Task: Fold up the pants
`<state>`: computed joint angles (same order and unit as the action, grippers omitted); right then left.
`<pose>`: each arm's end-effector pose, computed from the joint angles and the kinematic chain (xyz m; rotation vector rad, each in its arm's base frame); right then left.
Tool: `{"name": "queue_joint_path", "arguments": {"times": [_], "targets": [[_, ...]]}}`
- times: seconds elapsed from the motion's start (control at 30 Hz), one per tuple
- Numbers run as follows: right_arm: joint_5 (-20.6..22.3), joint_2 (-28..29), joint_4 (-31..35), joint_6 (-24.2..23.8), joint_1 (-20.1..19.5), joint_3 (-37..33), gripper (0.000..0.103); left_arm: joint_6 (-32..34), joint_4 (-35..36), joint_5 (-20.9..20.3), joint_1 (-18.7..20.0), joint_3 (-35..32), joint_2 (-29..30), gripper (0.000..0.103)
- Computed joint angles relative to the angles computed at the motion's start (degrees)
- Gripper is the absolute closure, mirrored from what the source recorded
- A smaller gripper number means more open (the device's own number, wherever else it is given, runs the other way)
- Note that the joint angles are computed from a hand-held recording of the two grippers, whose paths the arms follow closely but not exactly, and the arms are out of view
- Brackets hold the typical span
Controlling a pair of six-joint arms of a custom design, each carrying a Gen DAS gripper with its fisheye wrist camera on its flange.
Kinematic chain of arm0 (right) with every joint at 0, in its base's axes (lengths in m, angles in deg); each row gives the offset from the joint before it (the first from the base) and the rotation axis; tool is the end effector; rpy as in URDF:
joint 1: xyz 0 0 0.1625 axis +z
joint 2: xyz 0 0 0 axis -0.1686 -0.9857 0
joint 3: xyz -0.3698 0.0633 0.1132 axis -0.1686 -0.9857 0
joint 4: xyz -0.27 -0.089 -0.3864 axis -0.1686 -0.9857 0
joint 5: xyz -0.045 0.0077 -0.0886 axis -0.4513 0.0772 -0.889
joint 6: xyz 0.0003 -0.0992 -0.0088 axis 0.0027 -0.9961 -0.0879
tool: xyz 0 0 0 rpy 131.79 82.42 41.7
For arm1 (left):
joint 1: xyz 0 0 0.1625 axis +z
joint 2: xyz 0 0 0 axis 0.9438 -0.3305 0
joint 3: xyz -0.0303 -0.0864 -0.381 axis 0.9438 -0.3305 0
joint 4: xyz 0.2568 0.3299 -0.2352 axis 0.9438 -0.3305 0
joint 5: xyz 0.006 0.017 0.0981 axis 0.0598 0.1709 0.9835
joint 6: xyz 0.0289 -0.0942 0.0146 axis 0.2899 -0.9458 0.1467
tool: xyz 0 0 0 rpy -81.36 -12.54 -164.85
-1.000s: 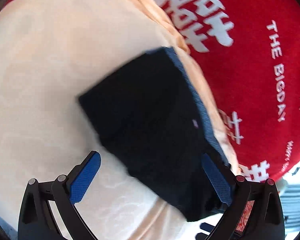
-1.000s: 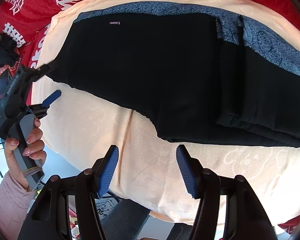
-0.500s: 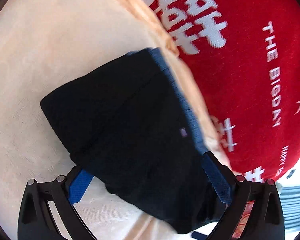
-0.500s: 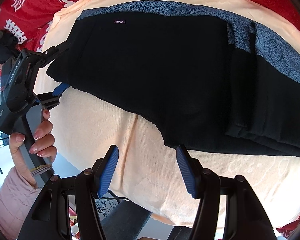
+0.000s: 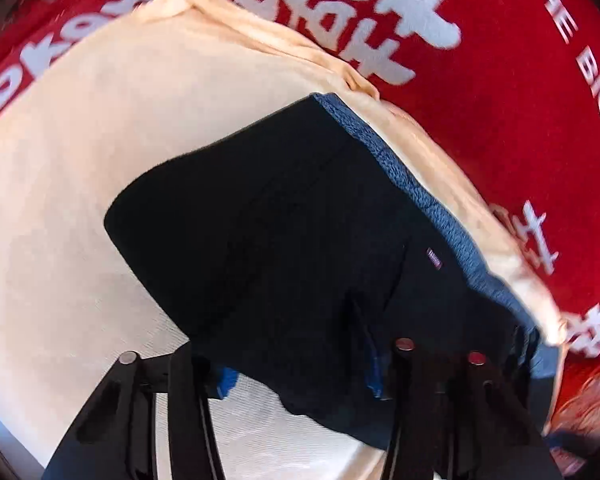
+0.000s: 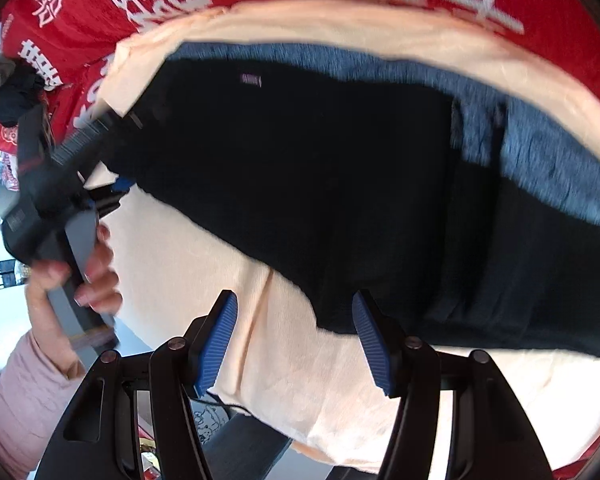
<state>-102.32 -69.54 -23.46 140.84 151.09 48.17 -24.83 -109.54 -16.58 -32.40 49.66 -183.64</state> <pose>0.4229 -0.2180 0.1676 -0.6528 -2.5991 0.3488 -0.2098 -0.3776 0.2972 0.5419 2.6522 -0.0194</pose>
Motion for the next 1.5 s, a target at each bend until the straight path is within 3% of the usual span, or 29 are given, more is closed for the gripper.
{"name": "queue_joint_path", "arguments": {"times": [0.17, 0.2, 0.37, 0.5, 0.63, 0.8, 0.93, 0.97, 1.0, 1.03, 1.07, 1.23, 1.5], "targets": [[-3.01, -2.3, 1.39, -3.79, -2.42, -1.9, 0.038, 10.41, 1.71, 8.87, -8.53, 3.96, -4.8, 0.06], [-3.23, -2.51, 1.27, -4.86, -3.16, -2.43, 0.034, 12.32, 2.0, 10.54, -10.45, 5.09, -6.14, 0.06], [-1.21, -0.31, -2.32, -15.17, -7.97, -6.61, 0.031, 17.35, 2.7, 14.99, -15.19, 7.87, -8.63, 0.06], [5.05, 6.35, -7.26, -25.79, -12.63, -12.58, 0.031, 18.88, 2.39, 16.14, -15.95, 8.53, -8.83, 0.06], [9.18, 17.44, -0.52, -33.07, -14.93, -23.04, 0.026, 19.25, 2.21, 16.59, -16.9, 9.17, -8.9, 0.06], [11.73, 27.75, 3.76, -38.1, -15.98, -32.25, 0.026, 19.84, 3.05, 17.96, -19.17, 10.51, -10.84, 0.06], [11.81, 32.93, 11.37, -38.41, -16.28, -36.57, 0.026, 19.64, 3.55, 18.37, -19.84, 10.94, -11.47, 0.06], [11.67, 33.56, 12.85, -37.84, -16.54, -36.96, 0.033, 18.99, 4.22, 17.71, -19.46, 10.39, -10.9, 0.06], [11.44, 33.38, 13.17, -37.16, -16.76, -36.62, 0.051, 18.27, 4.57, 17.45, -19.43, 10.16, -10.78, 0.06], [11.67, 32.51, 12.17, -36.71, -16.91, -35.67, 0.08, 18.61, 4.02, 17.19, -19.65, 10.2, -11.19, 0.06], [11.71, 31.44, 10.83, -36.28, -17.03, -34.57, 0.088, 18.94, 3.76, 16.79, -20.18, 9.98, -11.3, 0.06], [11.16, 23.11, 2.19, -35.58, -15.64, -26.48, 0.089, 16.67, 3.19, 14.05, -22.34, 7.38, -9.84, 0.06], [9.66, 4.51, -14.51, -27.38, -10.98, -11.21, 0.089, 12.24, -0.02, 6.23, -26.85, 1.35, -6.15, 0.06]]}}
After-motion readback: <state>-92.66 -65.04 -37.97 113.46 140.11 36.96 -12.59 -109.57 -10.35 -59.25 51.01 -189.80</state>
